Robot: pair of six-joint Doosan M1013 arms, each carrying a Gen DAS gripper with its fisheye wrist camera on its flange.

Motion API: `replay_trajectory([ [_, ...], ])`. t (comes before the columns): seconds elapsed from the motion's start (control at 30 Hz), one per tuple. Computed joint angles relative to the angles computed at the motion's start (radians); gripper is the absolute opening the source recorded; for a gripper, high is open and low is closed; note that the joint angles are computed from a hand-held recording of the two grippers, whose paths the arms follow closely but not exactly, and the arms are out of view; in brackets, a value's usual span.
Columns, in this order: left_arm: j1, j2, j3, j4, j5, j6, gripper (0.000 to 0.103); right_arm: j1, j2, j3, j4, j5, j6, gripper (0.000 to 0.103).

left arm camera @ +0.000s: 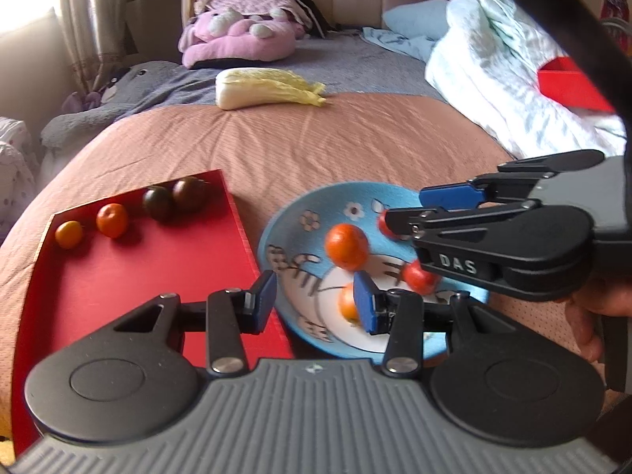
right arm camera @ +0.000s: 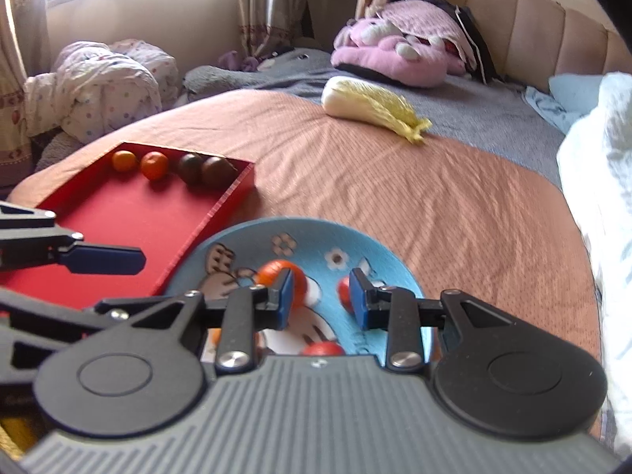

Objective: Organize fruits
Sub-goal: 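Move both tools back toward the red tray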

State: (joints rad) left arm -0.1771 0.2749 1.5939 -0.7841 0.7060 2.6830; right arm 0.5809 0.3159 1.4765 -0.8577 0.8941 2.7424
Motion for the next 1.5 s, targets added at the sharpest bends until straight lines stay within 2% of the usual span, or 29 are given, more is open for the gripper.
replay_trajectory([
  [0.23, 0.034, 0.031, -0.048, 0.046, -0.039, -0.093, 0.049, 0.003, 0.038, -0.063, 0.008, -0.033, -0.045, 0.034],
  [0.53, 0.066, 0.103, -0.153, 0.202, -0.093, -0.358, 0.049, -0.014, 0.113, -0.174, 0.062, -0.074, -0.164, 0.034],
  [0.67, 0.078, 0.112, -0.177, 0.258, -0.106, -0.459, 0.049, -0.011, 0.127, -0.193, 0.083, -0.085, -0.194, 0.034],
  [0.83, 0.089, 0.081, -0.170, 0.299, -0.114, -0.512, 0.049, 0.008, 0.120, -0.196, 0.082, -0.091, -0.206, 0.034],
  [1.0, 0.091, 0.016, -0.148, 0.328, -0.129, -0.546, 0.049, 0.039, 0.086, -0.187, 0.042, -0.086, -0.199, 0.034],
  [1.13, 0.101, -0.039, -0.146, 0.324, -0.097, -0.558, 0.049, 0.061, 0.062, -0.194, 0.013, -0.080, -0.215, 0.034],
  [1.17, 0.102, -0.051, -0.145, 0.322, -0.096, -0.558, 0.051, 0.066, 0.060, -0.198, -0.001, -0.075, -0.207, 0.034],
  [1.27, 0.101, -0.081, -0.119, 0.269, -0.137, -0.515, 0.065, 0.076, 0.051, -0.194, -0.008, -0.086, -0.183, 0.034],
  [1.37, 0.086, -0.093, -0.092, 0.298, -0.182, -0.551, 0.065, 0.088, 0.041, -0.173, -0.021, -0.091, -0.168, 0.034],
  [1.43, 0.080, -0.084, -0.096, 0.303, -0.153, -0.568, 0.065, 0.086, 0.036, -0.157, -0.016, -0.108, -0.151, 0.034],
  [1.5, 0.068, -0.072, -0.092, 0.314, -0.162, -0.544, 0.065, 0.079, 0.047, -0.164, 0.001, -0.098, -0.148, 0.034],
])
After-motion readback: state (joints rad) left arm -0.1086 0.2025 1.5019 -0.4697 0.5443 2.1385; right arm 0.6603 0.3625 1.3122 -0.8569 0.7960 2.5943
